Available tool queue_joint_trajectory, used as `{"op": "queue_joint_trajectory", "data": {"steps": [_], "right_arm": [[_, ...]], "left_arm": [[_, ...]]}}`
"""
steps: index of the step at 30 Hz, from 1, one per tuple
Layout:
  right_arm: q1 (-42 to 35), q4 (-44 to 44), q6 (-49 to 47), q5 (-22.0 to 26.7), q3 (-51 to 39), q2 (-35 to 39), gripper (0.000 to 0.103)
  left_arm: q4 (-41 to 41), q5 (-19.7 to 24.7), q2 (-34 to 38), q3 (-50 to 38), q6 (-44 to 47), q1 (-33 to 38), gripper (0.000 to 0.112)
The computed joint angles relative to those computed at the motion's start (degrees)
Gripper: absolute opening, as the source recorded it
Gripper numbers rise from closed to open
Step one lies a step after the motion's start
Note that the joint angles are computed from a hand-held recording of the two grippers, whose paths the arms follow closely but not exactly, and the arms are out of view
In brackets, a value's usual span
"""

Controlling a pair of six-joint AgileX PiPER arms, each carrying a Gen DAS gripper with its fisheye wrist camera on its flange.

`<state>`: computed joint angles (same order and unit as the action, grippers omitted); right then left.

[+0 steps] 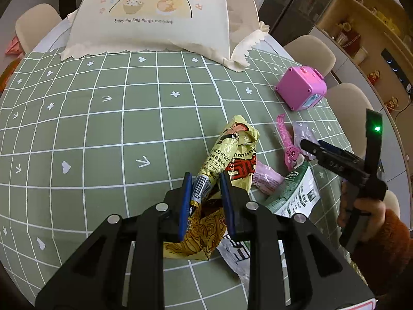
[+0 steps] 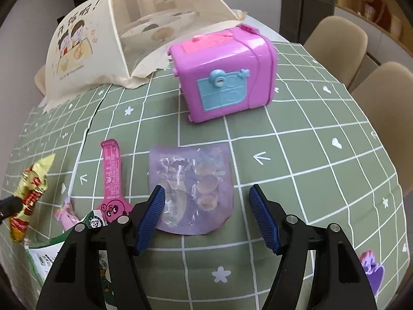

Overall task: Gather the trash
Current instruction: 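Grasp the gold candy wrapper with the left gripper while the right gripper grasps the pink packet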

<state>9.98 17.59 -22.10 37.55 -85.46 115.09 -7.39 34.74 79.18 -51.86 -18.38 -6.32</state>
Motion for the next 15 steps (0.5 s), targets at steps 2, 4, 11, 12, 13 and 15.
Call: {"op": "queue_joint_trajectory", "data": {"steps": [2, 4, 11, 12, 13, 15], "right_arm": [[0.9, -2.2, 0.7, -0.8, 0.8, -0.5, 0.059], [1.7, -2.5, -1.3, -0.8, 1.3, -1.1, 0.03], [1.6, -1.1, -5.1, 3.1, 3.2, -6.4, 0.007], [0.9, 0.9, -6.9, 4.5, 3.3, -7.5, 0.007], [0.0, 3.0, -8.7, 5.9, 3.7, -8.8, 0.007], [-1.2, 5.4, -11.2, 7.8, 4.5, -11.6, 0.006]], "left_arm": [[-0.1, 0.1, -0.3, 0.0, -0.2, -0.1, 0.022], [0.8, 0.3, -0.8, 0.2, -1.6, -0.8, 0.022], [3.4, 0.0, -3.0, 0.6, -6.1, -3.7, 0.022], [3.8, -0.2, -3.4, 0.6, -6.8, -4.1, 0.022], [4.4, -0.3, -4.0, 0.6, -7.9, -4.6, 0.022], [5.5, -0.4, -5.0, 0.5, -10.2, -5.7, 0.022]]}}
